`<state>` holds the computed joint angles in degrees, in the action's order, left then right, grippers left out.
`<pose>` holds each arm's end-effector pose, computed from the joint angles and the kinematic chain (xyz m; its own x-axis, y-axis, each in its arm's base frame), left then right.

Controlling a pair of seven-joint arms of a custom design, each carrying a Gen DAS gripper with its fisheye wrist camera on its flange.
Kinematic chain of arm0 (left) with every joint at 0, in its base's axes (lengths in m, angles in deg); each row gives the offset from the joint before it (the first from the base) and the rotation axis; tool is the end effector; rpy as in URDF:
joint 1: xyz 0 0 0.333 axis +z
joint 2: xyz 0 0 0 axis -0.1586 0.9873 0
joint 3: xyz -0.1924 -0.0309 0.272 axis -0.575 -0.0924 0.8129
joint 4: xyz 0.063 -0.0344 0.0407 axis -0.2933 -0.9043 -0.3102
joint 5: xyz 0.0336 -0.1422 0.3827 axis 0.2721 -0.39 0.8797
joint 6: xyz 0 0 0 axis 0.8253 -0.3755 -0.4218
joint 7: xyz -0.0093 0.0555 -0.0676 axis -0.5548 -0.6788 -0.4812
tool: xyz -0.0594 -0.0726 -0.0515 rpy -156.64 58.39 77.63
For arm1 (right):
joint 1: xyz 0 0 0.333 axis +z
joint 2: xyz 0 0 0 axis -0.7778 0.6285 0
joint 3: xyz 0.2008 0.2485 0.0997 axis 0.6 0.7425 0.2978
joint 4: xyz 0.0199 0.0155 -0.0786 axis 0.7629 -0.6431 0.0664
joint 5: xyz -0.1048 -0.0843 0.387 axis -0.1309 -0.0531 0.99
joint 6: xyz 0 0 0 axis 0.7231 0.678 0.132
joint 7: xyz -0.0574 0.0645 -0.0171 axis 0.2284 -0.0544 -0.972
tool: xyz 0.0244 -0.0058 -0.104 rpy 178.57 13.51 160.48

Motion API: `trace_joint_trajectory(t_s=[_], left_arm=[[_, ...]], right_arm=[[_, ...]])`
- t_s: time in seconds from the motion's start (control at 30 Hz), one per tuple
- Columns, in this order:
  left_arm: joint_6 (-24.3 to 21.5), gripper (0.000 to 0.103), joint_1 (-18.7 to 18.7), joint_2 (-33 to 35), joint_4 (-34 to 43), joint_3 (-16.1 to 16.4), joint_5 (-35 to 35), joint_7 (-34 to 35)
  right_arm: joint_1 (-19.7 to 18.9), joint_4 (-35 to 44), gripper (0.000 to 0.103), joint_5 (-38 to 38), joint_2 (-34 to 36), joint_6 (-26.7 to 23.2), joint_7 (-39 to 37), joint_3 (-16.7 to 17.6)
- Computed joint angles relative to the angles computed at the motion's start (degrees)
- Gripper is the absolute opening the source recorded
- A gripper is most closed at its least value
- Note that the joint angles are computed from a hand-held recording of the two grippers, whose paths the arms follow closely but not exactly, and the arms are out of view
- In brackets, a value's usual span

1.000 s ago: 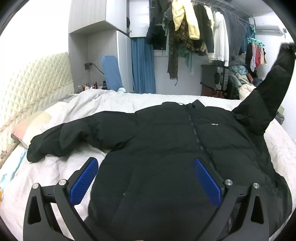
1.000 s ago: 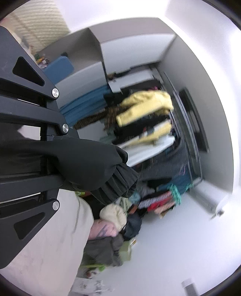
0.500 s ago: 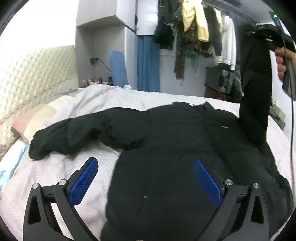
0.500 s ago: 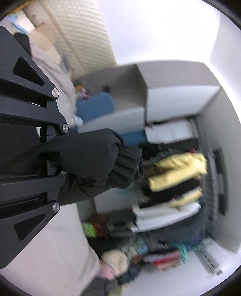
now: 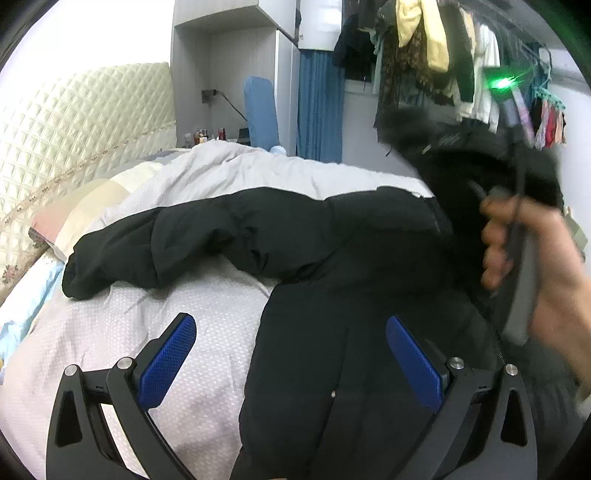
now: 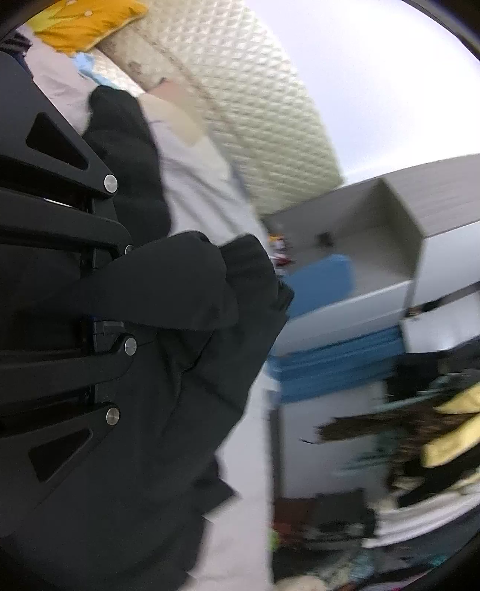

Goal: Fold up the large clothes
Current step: 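Lift the sleeve with the right gripper and fold it across the jacket body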

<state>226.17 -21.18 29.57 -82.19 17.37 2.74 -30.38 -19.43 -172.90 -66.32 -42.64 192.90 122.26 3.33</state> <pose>0.4454 -0.2628 0.3979 0.1628 -0.9862 0.0299 -0.6139 -0.1250 -0.7794 0.6597 0.3662 0.4542 0.3239 -0.9001 -0.2915 -0.5587 0.0667 -0.8267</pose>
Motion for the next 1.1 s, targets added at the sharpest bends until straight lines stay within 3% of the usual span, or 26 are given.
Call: trace_joint_trajectory(t_s=[0.23, 0.37, 0.47, 0.53, 0.63, 0.7, 0.73, 0.8, 1.0, 1.1], left_arm=[[0.30, 0.103, 0.09, 1.03, 0.08, 0.45, -3.25, 0.83], [-1.69, 0.103, -0.57, 1.73, 0.61, -0.03, -4.43, 2.64], [-1.54, 0.103, -0.77, 2.01, 0.84, 0.09, -4.30, 2.75], [-1.88, 0.103, -1.01, 1.98, 0.87, 0.02, -4.50, 3.25], [-1.90, 0.103, -1.22, 1.47, 0.71, -0.02, -4.49, 3.43], [-1.01, 0.103, -1.25, 0.84, 0.54, -0.06, -4.28, 3.51], [-0.72, 0.103, -1.29, 0.34, 0.34, -0.10, -4.76, 4.08], [0.32, 0.103, -1.04, -1.62, -0.40, -0.30, -3.94, 2.73], [0.85, 0.103, -0.32, -5.86, -1.10, -1.62, -5.04, 3.56], [1.15, 0.103, -0.35, -7.67, -1.37, -2.34, -7.62, 5.99]], right_arm=[[2.08, 2.60, 0.011, -1.63, 6.49, -6.64, 2.38, -1.23], [-0.42, 3.26, 0.012, -2.29, 7.99, -8.97, 2.68, 0.99], [-0.34, 4.92, 0.015, -3.40, 8.80, -12.34, 3.89, 0.53], [-0.29, 4.49, 0.020, -4.16, 8.30, -12.44, 4.30, 0.64], [-2.27, 3.20, 0.037, -3.75, 6.85, -12.66, 3.43, 3.16], [-3.95, 1.81, 0.071, -2.27, 5.51, -12.44, 1.24, 5.57], [-3.32, 0.70, 0.076, -3.22, 4.29, -12.59, 1.91, 4.80], [-1.07, -0.93, 0.077, -4.99, 2.30, -12.46, 3.02, 2.01], [-1.87, -6.20, 0.077, -5.98, -4.55, -10.80, 2.57, 2.12], [-0.17, -11.06, 0.081, -7.57, -10.06, -8.24, 4.66, -0.35]])
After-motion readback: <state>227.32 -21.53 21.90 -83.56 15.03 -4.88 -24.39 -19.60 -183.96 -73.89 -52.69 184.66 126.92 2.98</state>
